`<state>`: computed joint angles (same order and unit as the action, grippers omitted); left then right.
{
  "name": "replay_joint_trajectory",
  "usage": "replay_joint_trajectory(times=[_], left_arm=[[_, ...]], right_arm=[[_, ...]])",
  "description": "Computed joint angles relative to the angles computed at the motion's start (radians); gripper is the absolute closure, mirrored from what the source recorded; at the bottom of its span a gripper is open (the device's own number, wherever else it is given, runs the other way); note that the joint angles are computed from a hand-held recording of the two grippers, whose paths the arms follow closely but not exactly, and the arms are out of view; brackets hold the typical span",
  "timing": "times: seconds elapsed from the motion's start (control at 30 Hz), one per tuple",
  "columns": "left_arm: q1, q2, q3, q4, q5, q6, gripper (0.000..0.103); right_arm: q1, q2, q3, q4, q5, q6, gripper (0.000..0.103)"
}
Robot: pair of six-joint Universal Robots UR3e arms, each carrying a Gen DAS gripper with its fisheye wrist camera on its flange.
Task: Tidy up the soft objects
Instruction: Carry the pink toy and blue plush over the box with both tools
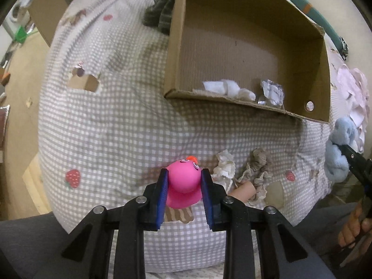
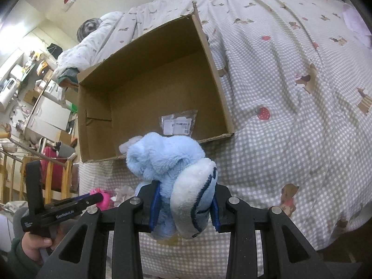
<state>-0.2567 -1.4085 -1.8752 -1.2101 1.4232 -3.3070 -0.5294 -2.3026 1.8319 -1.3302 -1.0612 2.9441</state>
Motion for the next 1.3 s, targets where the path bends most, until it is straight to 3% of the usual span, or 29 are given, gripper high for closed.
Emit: replay_joint_trajectory(times=[0.37,0.67,1.3], left_arm=[[0.015,0.116,0.012,0.049,0.119,-0.03,0.078],[-0.03,0.067,0.218,0.018,0.13,-0.022,0.078],[-0.083,-0.267,0.614,-0.005,0.136,-0.007,0.078]], right_arm=[[0.093,0.055,-0.099,-0.021,0.014,0.051,0.066],[0.054,0.121,-0.291,0.033,0.095,0.054,0.066],[0.278,0.44,-0.42,-0.328,-0.015,0.256,0.066]])
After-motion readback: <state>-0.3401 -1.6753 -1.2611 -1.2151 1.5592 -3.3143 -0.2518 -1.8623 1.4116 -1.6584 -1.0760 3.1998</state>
